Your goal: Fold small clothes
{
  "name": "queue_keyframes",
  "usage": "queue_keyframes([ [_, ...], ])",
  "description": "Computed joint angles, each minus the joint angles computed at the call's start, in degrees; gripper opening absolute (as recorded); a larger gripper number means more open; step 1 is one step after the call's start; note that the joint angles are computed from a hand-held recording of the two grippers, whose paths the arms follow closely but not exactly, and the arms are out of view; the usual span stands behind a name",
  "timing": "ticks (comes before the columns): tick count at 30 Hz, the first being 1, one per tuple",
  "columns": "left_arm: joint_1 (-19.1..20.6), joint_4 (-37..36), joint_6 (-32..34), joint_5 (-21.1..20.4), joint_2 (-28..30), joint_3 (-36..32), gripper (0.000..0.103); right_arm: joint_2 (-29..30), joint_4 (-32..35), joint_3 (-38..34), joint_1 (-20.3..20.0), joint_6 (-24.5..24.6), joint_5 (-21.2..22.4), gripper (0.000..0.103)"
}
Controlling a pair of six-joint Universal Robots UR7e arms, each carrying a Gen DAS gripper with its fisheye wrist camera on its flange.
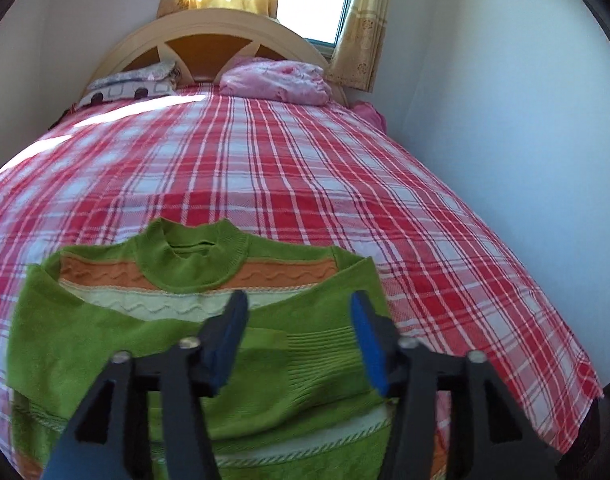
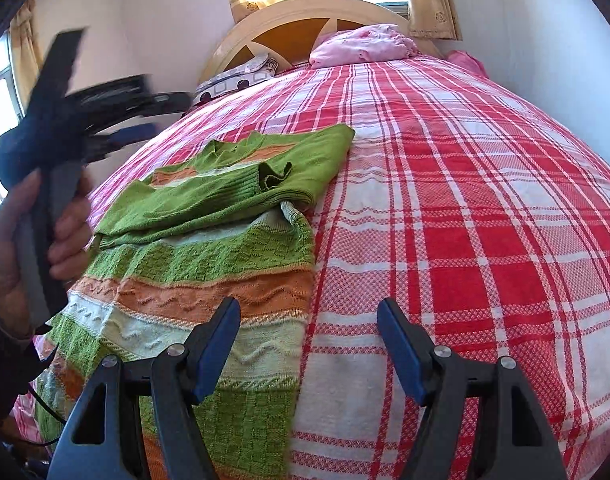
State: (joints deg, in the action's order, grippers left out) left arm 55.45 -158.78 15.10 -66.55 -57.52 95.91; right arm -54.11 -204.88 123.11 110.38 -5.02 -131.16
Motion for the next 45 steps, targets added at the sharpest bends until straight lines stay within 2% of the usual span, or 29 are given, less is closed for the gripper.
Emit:
queue_keyframes([
  [1,0.4,-2.6,1.9,0.1,-1.5,1.5,0.081,0.1,-0.7,0.1,0.0,-0.3,0.1,0.072],
  [2,0.8,-5.3,4.3,0.7,-2.8,3.0,0.085,0.1,-1.4,0.3,0.0,-0.5,0.3,0.072],
  [5,2.7,-11.3,11.4,6.2,-5.1,5.3,0.096,-0.2,-3.3,0.6,0.3,-0.8,1.1,0.071],
  [8,5.1,-22.0,21.5,15.9,-3.7,4.9,0.098,-1.8,-1.0,-0.4,0.3,1.0,4.8,0.071],
  [10,7.2,-26.1,25.4,20.6,-1.8,2.3,0.098,-2.2,2.2,-2.7,0.1,2.0,7.8,0.071],
  [11,8.2,-26.6,25.6,23.7,-0.8,0.4,0.098,-2.2,4.6,-4.2,0.0,2.4,9.2,0.07],
  [13,9.9,-23.8,21.5,27.1,0.1,-2.6,0.098,-1.2,7.9,-7.6,-0.7,4.1,11.5,0.062],
  [16,11.8,-16.2,11.9,26.8,-1.0,-4.0,0.098,1.4,14.9,-14.1,-2.2,7.8,12.1,0.057],
  [19,12.1,-16.3,10.7,25.4,-2.4,-1.3,0.098,4.2,19.4,-19.2,-3.1,8.3,10.9,0.057],
  [20,12.1,-17.1,11.5,25.0,-2.7,-0.3,0.098,4.8,21.0,-20.4,-3.5,8.8,10.9,0.053],
  [22,12.2,-17.3,12.1,24.6,-2.7,0.5,0.098,5.5,26.6,-23.0,-4.6,10.4,12.2,0.036],
  [23,12.2,-16.9,12.1,24.4,-2.9,0.8,0.098,5.9,26.8,-23.4,-4.7,10.8,11.4,0.01],
  [24,12.3,-16.6,12.2,24.1,-3.1,0.9,0.098,6.2,27.0,-23.8,-4.6,10.2,11.0,0.004],
  [26,12.7,-15.7,11.7,23.2,-2.7,-0.3,0.098,6.3,25.3,-23.6,-3.6,6.7,10.5,0.003],
  [32,13.1,-13.0,11.4,22.7,-2.7,-1.8,0.098,7.0,15.8,-21.8,0.6,-5.1,-0.4,0.003],
  [33,13.2,-12.8,11.6,22.6,-2.7,-1.8,0.098,6.8,15.5,-21.4,0.6,-5.5,-1.3,0.003],
  [35,13.2,-13.1,12.0,23.0,-2.5,-1.6,0.098,5.8,19.4,-20.4,-0.8,-3.0,-0.6,0.004],
  [37,13.3,-12.2,11.7,23.5,-2.3,-1.8,0.098,5.7,21.8,-20.2,-1.6,-2.6,-1.4,0.006],
  [38,13.3,-11.5,11.2,23.7,-2.2,-2.0,0.098,6.0,20.4,-20.0,-1.5,-3.4,-2.1,0.015],
  [39,13.2,-11.1,11.0,23.8,-2.2,-2.2,0.098,6.3,18.7,-20.0,-1.2,-4.1,-3.4,0.037],
  [41,12.8,-12.4,11.8,23.3,-2.4,-2.1,0.098,7.1,15.1,-20.6,-0.1,-4.8,-6.5,0.062],
  [43,12.2,-14.3,13.3,22.8,-2.2,-2.4,0.098,7.7,10.9,-21.5,0.9,-6.3,-5.6,0.061],
  [45,11.5,-15.6,14.3,22.6,-1.4,-3.4,0.099,7.9,12.3,-23.0,1.6,-7.1,-2.9,0.061],
])
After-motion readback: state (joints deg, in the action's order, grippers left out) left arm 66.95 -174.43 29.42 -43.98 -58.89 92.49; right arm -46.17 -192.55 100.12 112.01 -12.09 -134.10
